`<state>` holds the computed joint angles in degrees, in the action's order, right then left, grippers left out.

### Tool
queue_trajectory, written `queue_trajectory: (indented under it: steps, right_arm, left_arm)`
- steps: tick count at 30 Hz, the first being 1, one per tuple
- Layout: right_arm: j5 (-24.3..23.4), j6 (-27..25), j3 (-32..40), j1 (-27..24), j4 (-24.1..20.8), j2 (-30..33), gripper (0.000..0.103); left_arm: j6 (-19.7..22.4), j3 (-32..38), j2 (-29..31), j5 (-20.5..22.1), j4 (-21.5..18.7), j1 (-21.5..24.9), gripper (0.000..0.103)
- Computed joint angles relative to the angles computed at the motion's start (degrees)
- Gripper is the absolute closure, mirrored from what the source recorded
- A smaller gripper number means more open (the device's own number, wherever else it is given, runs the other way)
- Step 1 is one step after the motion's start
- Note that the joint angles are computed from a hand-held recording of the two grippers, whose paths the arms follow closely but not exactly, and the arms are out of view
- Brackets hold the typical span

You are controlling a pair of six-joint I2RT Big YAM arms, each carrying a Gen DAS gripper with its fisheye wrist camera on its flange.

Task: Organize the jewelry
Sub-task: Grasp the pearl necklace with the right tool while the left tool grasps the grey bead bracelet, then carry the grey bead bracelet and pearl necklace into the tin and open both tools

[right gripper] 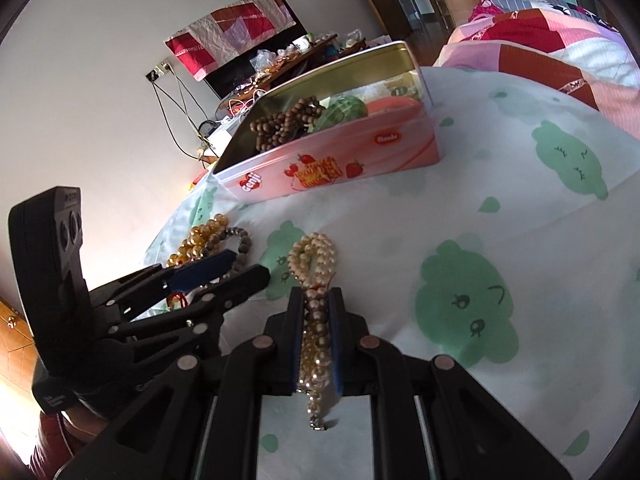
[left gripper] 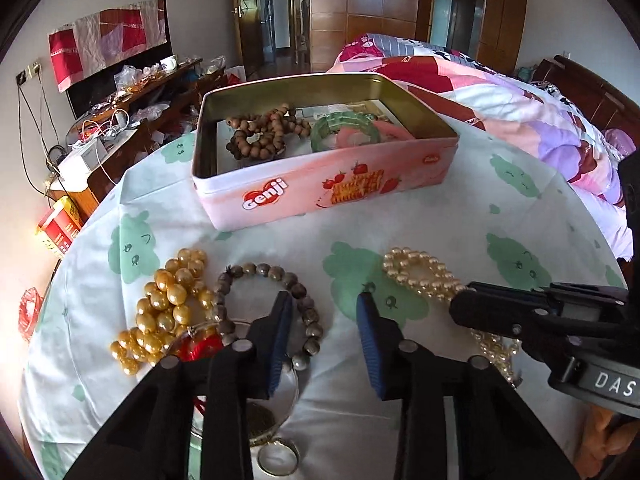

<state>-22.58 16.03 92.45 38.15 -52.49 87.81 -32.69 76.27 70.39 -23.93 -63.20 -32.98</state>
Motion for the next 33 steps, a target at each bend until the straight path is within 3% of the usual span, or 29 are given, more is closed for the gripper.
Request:
queue_trajectory:
  steps: [2, 3, 7, 10, 16, 22, 27, 30, 33]
  right_arm:
    - [0.0, 0.1, -0.1, 0.0, 0.0, 0.0, 0.089]
    - [-0.1, 0.1, -0.1, 0.0, 0.0, -0.1, 0.089]
    - [-0.2, 0.3, -0.3, 0.0, 0.4, -0.1, 0.089]
    - [-0.4, 0.4, -0.5, -0.1, 0.9, -0.3, 0.089]
    - [1.3, 0.3, -3.6, 0.4, 7.2, -3.6, 0.089]
    - [2.3, 0.2, -5.1, 0.7, 10.5, -5.1, 0.089]
    - [3.4, 0.2, -6.9, 1.0, 14.2, -6.7, 0.089]
    - [4.7, 0.1, -7.3, 1.2, 14.8, -7.1, 0.089]
    - [5.0, 1.2, -7.3, 0.9, 14.8, -7.0, 0.089]
  left_arm:
    - [-1.0, -0.4, -0.4, -0.3, -0.1, 0.3, 0.094]
    - [-1.2, -0.9, -0.9, 0.3, 0.4, 0.7, 0.095]
    - [-2.3, -2.2, -2.4, 1.1, 2.6, 1.0, 0.095]
    - [-3.2, -4.3, -5.5, -0.1, 7.5, 0.0, 0.095]
    - [-5.8, -7.6, -11.2, -1.7, 14.7, -2.7, 0.095]
    - [-7.7, -9.2, -14.3, -3.5, 17.8, -4.9, 0.095]
    - [-6.3, -10.9, -16.5, -5.5, 21.9, -6.8, 0.095]
    - [-5.3, -10.2, -16.0, -8.0, 20.8, -7.8, 0.095]
    - [-5.9, -10.5, -16.2, -7.4, 21.1, -7.4, 0.095]
